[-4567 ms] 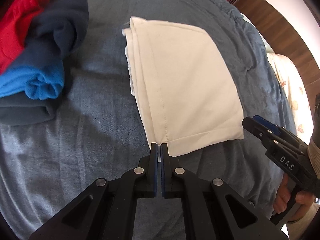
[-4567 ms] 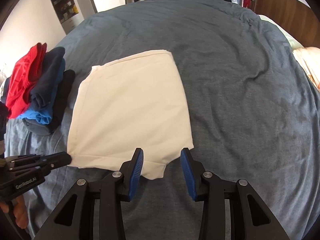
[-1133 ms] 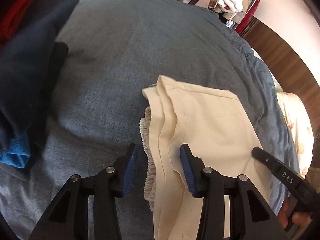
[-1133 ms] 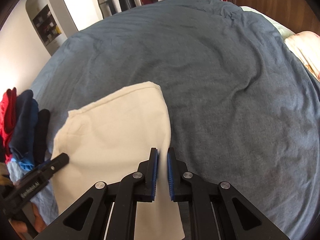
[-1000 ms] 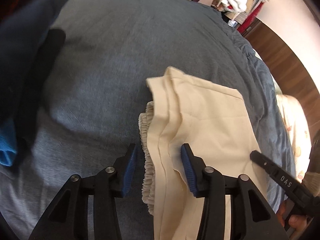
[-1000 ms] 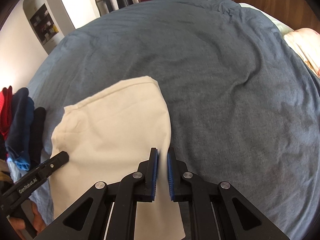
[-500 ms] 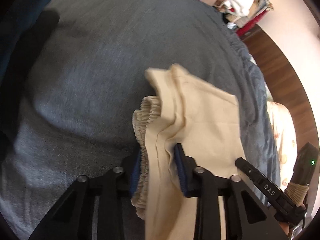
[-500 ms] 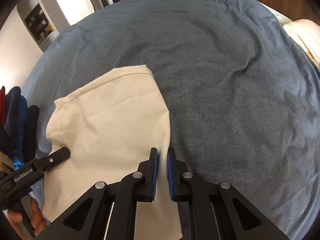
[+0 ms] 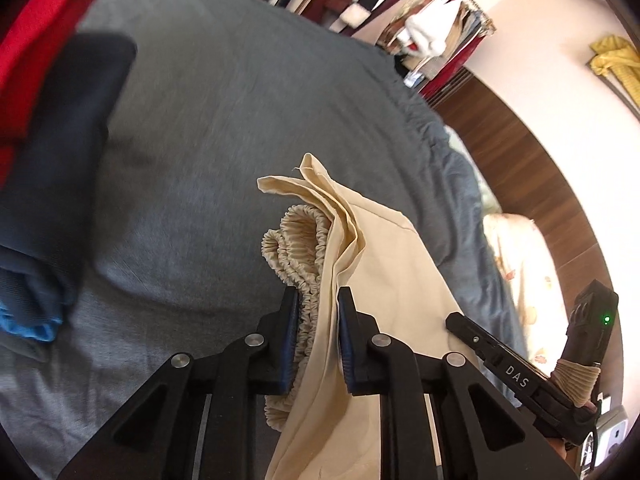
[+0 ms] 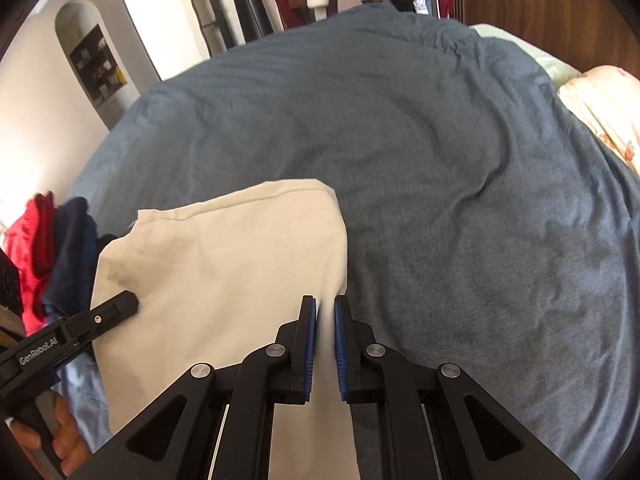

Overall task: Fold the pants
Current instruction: 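Lift the folded pants with both tools and carry them onto the clothes stack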

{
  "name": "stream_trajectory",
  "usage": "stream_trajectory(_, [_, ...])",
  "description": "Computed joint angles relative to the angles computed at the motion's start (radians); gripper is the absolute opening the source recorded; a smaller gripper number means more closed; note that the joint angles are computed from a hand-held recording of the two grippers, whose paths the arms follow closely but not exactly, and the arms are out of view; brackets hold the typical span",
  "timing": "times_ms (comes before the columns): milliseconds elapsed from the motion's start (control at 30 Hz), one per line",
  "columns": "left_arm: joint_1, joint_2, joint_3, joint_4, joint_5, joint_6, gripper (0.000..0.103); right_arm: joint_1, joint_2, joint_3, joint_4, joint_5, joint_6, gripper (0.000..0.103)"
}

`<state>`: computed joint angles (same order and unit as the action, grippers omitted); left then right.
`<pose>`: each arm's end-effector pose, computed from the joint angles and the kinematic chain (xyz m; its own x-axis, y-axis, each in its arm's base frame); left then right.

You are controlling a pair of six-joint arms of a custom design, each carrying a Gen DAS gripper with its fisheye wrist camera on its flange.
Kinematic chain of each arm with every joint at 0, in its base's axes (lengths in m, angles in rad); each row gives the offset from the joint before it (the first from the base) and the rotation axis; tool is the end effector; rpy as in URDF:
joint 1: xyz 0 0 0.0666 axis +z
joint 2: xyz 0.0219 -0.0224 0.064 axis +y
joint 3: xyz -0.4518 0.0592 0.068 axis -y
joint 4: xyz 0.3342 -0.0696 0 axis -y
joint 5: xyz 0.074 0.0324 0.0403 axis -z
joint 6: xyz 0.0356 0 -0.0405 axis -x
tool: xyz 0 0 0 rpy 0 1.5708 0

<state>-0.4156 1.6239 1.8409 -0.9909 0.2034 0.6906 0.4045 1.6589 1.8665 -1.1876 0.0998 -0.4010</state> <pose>0.4707 -0.2160 0.5739 -0.8290 -0.3161 -0.4614 -0.0006 0.8255 -0.5644 0.4770 0.1999 0.5526 -0.8359 0.0647 -0.5451 -0.0155 0.9899 0.1412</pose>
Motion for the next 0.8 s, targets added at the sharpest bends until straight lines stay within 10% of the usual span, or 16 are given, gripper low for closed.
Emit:
stream_trajectory(500, [0.105, -0.158, 0.057, -0.077, -0.111, -0.113, 0.019, 0.147, 0.040, 0.261, 0.004, 0.017, 0.026, 0.010])
stream_trajectory(800, [0.301, -0.194, 0.094, -0.137, -0.091, -0.245, 0.019, 0.266, 0.224, 0.566, -0.006, 0.010, 0.039, 0.010])
